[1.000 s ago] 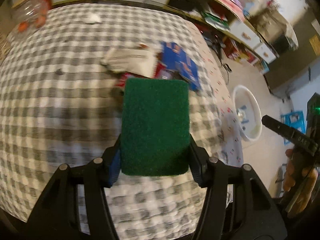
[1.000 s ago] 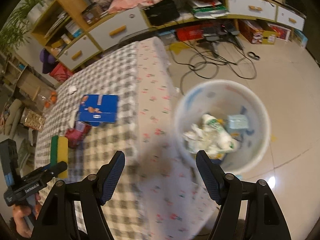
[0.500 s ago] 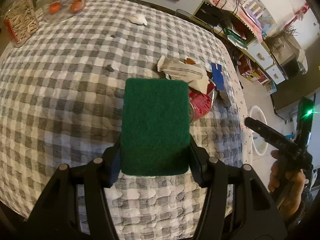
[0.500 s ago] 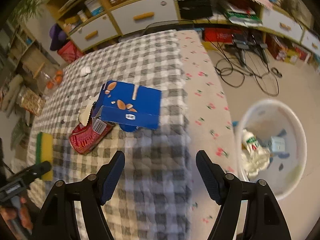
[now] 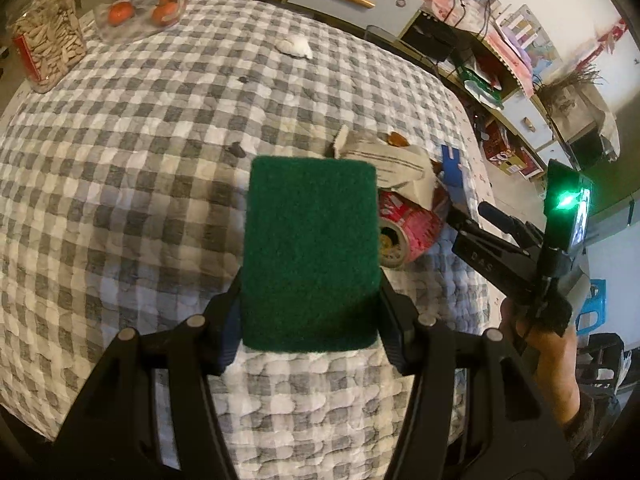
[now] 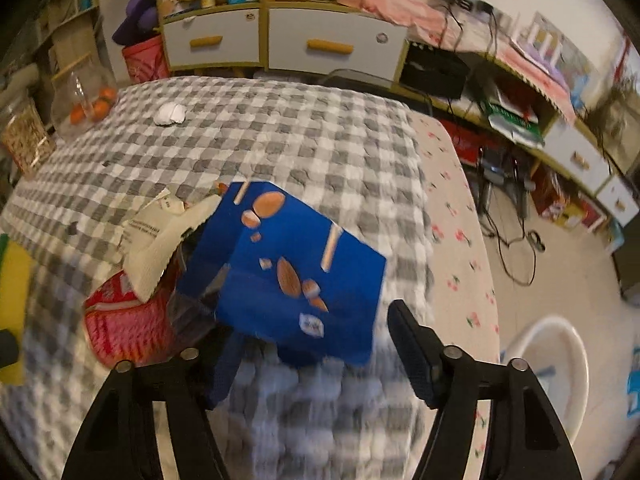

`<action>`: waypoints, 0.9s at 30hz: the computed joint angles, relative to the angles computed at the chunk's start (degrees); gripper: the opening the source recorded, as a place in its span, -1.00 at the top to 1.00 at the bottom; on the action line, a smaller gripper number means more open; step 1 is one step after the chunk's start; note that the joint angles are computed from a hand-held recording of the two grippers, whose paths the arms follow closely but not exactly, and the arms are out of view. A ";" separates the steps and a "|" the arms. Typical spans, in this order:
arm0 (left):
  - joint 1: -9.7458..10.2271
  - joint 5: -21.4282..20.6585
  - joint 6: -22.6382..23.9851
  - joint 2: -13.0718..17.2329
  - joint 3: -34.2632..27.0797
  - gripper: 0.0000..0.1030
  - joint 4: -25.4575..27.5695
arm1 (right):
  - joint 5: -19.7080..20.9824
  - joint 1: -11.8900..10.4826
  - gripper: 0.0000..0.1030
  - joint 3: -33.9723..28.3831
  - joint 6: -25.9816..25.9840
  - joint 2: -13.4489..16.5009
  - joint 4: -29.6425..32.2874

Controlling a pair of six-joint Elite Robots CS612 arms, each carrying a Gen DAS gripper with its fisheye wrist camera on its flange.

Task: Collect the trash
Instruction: 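Grasp the green-and-yellow sponge with the left tool while the right tool grasps the torn blue box, then carry the sponge and blue box over the white bucket with both tools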

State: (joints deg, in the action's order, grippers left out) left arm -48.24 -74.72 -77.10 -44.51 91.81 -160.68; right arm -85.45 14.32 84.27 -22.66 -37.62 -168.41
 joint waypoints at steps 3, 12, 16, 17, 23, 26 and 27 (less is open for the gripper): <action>0.08 -0.07 -0.29 -0.10 0.25 -0.15 0.41 | -0.80 0.47 -0.02 -0.92 -0.98 0.83 -0.33; 0.07 0.21 -0.86 -0.28 0.59 -0.15 0.21 | 1.10 -0.06 0.64 -0.89 -0.05 0.42 -1.74; -0.03 0.19 -0.46 0.02 -0.21 -0.15 0.27 | 5.24 -1.17 0.74 0.08 1.15 -0.97 0.13; 0.03 0.11 -0.26 0.18 -0.56 -0.15 0.30 | 5.91 -1.38 0.74 0.37 1.36 -1.26 0.35; -0.28 0.13 1.31 0.96 -2.22 -0.15 0.50 | 10.77 -3.14 0.76 2.18 2.86 -3.33 2.76; -0.29 -0.11 1.97 1.30 -2.87 -0.15 0.82 | 11.92 -3.90 0.76 3.26 3.21 -4.36 3.45; -0.30 -0.16 2.10 1.39 -3.04 -0.15 0.92 | 12.16 -4.19 0.76 3.53 3.39 -4.66 3.80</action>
State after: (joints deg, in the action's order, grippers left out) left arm -48.53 -74.88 -75.00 -43.11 88.77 -159.76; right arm -73.29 10.14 87.79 -19.27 -42.28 -164.61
